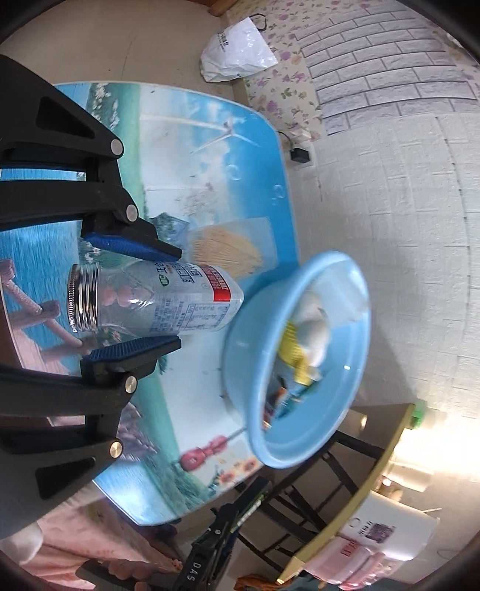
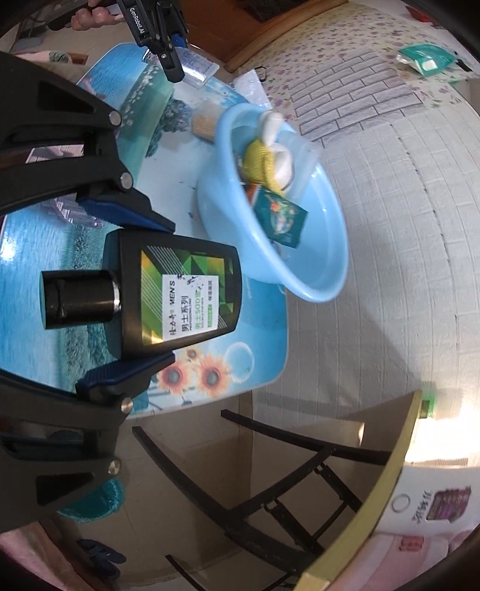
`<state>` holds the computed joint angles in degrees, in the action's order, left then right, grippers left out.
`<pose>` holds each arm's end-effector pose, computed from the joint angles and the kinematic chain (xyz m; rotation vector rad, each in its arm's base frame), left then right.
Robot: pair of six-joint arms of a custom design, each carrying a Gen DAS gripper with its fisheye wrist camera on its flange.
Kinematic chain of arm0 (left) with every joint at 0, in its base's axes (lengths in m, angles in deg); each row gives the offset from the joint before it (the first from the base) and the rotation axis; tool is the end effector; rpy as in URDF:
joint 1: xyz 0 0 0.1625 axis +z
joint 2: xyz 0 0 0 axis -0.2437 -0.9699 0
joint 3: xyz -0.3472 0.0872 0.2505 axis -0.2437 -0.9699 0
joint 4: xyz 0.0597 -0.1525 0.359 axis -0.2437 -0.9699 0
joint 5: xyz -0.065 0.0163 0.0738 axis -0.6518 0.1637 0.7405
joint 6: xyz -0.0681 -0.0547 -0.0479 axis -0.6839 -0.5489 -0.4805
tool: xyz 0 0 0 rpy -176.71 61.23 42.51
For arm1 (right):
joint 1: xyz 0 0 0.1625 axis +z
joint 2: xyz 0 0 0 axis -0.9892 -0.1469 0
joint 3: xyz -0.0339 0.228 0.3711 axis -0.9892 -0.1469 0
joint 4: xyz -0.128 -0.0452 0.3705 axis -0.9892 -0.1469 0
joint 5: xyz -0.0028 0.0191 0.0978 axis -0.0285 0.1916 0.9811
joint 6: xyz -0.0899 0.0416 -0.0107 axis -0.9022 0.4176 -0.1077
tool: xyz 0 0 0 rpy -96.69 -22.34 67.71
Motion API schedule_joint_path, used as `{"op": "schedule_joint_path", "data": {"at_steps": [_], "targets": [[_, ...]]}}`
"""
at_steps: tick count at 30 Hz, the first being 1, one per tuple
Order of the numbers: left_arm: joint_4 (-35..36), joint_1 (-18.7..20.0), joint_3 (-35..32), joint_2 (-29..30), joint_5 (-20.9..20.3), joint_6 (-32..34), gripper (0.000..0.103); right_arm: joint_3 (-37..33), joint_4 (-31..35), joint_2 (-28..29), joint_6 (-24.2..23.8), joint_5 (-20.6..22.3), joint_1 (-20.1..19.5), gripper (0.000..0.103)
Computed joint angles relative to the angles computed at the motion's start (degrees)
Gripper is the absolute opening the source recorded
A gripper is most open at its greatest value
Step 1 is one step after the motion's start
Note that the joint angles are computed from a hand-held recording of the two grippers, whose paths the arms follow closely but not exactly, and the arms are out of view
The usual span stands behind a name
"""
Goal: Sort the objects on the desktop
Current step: 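Carry the clear bottle and green bottle over the blue basin with both tools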
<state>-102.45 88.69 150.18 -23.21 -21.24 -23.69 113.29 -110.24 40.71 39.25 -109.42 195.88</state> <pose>-0.0203 -0.7226 0.3490 0.9658 2.4704 -0.4608 0.3447 -0.6326 -0.0197 -0.0219 -2.2499 0.9802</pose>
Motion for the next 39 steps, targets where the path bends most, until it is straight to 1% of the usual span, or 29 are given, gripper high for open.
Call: {"op": "schedule_joint_path", "data": {"at_steps": [2,4,8,16,24,29,39], "targets": [[0.8,-0.6,-0.9,-0.3,-0.9,-0.3,0.039,0.4,0.2,-0.8,0.9,0.4,0.3,0.062],[1.1,-1.0,-1.6,-0.2,-1.2,-0.1,0.039,0.8,-0.5,-1.5,0.8,1.1,0.7,0.062],[2.0,-2.3,-3.7,0.7,-0.8,1.5,0.039,-0.7,-2.0,-1.4,-2.2,0.7,1.6,0.062],[3.7,-3.3,-8.1,3.0,-1.5,1.8,0.039,-5.2,-1.1,-0.6,-6.7,2.2,1.9,0.062],[5.8,-4.2,-12.4,7.2,-2.7,2.2,0.039,-12.4,3.6,1.9,-10.3,5.5,0.6,0.062],[7.0,-4.6,-15.2,10.0,-2.6,3.3,0.039,-15.1,6.0,3.1,-10.9,7.4,-0.6,0.062],[10.6,-4.8,-25.0,18.0,-2.1,3.9,0.039,-23.4,11.6,6.6,-13.5,8.7,-2.7,0.062]]}}
